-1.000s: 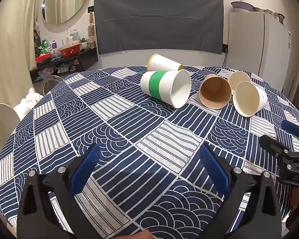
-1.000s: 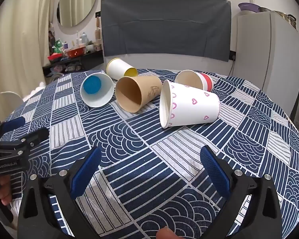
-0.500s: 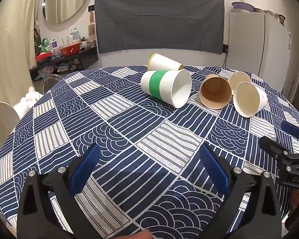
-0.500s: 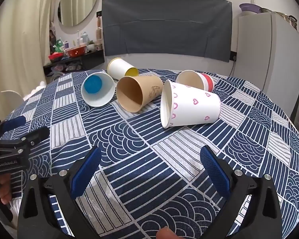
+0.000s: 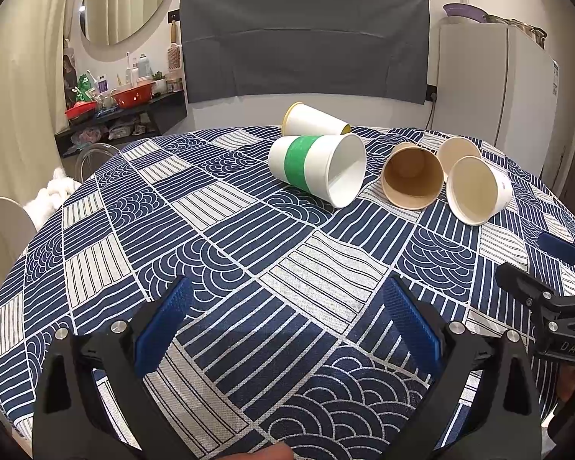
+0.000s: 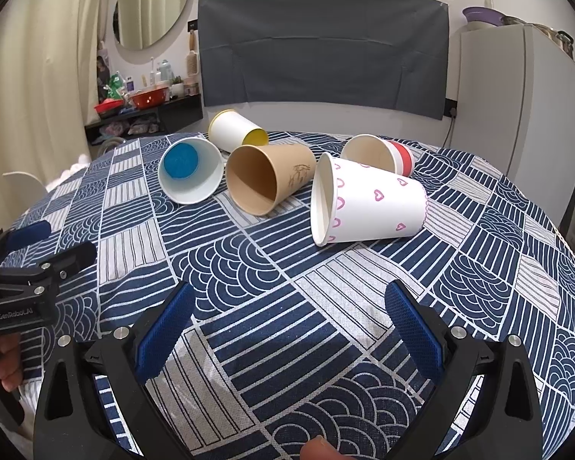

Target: Flip cup upside down

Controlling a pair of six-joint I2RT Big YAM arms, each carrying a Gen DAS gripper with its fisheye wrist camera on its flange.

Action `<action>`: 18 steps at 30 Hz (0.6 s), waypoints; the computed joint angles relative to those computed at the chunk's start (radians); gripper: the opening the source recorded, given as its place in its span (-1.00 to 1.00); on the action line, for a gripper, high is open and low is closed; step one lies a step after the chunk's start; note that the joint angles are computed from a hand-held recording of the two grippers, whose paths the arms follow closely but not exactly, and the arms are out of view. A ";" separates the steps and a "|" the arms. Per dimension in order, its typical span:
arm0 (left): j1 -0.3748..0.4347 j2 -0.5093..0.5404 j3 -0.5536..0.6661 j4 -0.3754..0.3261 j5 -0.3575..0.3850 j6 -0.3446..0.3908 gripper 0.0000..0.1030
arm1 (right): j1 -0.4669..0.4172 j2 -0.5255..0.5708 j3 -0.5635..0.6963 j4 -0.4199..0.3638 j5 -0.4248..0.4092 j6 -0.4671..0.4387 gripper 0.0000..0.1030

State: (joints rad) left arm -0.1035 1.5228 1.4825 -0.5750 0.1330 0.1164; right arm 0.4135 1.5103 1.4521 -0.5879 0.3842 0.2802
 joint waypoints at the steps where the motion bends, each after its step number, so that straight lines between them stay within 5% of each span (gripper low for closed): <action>1: 0.000 0.001 0.001 0.000 -0.001 0.000 0.89 | 0.000 0.000 0.000 0.000 0.000 -0.001 0.85; 18: -0.001 -0.002 -0.003 0.007 -0.003 0.003 0.89 | 0.001 0.001 0.000 -0.001 -0.001 -0.002 0.85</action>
State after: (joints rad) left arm -0.1044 1.5206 1.4792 -0.5678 0.1305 0.1191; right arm 0.4144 1.5108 1.4517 -0.5884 0.3833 0.2786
